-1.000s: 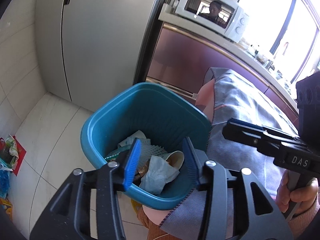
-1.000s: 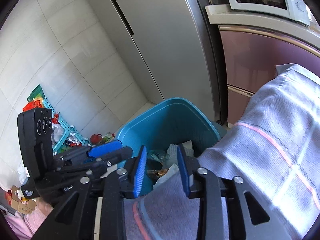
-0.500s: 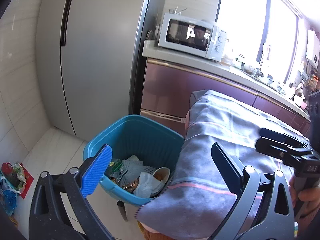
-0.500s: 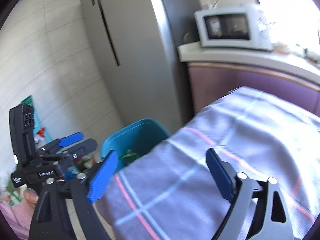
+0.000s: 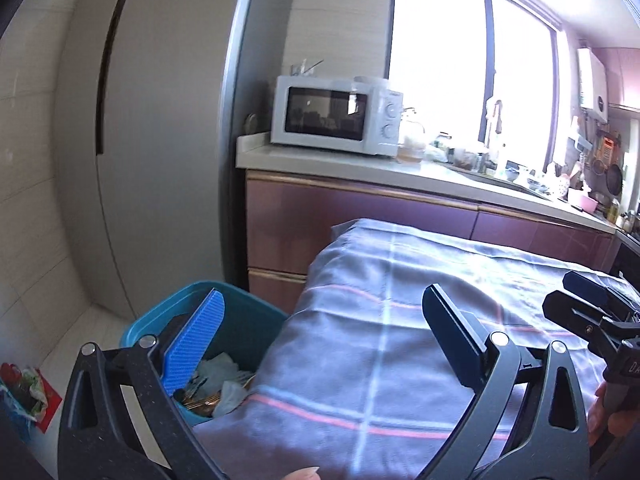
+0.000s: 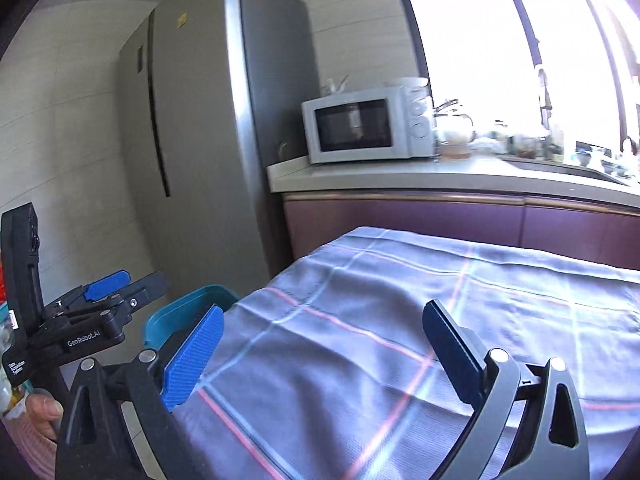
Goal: Collect trash
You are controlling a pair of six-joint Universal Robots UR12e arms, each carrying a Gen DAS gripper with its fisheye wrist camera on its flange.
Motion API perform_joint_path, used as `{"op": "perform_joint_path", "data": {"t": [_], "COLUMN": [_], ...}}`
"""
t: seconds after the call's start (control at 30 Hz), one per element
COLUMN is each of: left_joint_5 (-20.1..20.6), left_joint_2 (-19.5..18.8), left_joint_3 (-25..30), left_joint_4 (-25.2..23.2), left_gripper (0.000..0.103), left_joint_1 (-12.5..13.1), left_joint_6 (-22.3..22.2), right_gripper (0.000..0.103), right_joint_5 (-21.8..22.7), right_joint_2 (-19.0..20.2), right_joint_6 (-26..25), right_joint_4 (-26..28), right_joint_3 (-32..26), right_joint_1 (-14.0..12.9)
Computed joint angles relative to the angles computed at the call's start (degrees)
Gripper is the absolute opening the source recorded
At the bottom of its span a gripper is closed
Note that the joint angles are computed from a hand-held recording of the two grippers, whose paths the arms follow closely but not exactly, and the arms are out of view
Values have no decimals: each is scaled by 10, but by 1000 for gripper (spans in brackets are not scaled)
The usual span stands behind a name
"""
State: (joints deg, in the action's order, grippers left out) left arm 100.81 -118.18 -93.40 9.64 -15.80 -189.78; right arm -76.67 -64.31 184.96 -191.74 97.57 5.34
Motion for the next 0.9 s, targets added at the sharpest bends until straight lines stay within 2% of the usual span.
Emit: {"op": "perform_joint_path", "data": {"t": [0.33, 0.47, 0.9], "left_joint_5": [23, 39, 56], "left_joint_2": [-17, -21, -27], "left_joint_3": [23, 25, 27], "left_joint_4": [32, 45, 71], "left_gripper": [98, 98, 98], "left_joint_1": [-38, -49, -58], "left_joint_6": [35, 46, 61], "right_gripper": [96, 96, 96], "right_joint_5": [-86, -101, -142], "right_joint_2": [-21, -29, -41], "right_joint_6": [23, 34, 35], "right_joint_4": [-61, -76, -112], "right_joint_3": [48, 65, 90], "right_joint_1": [-9, -15, -18]}}
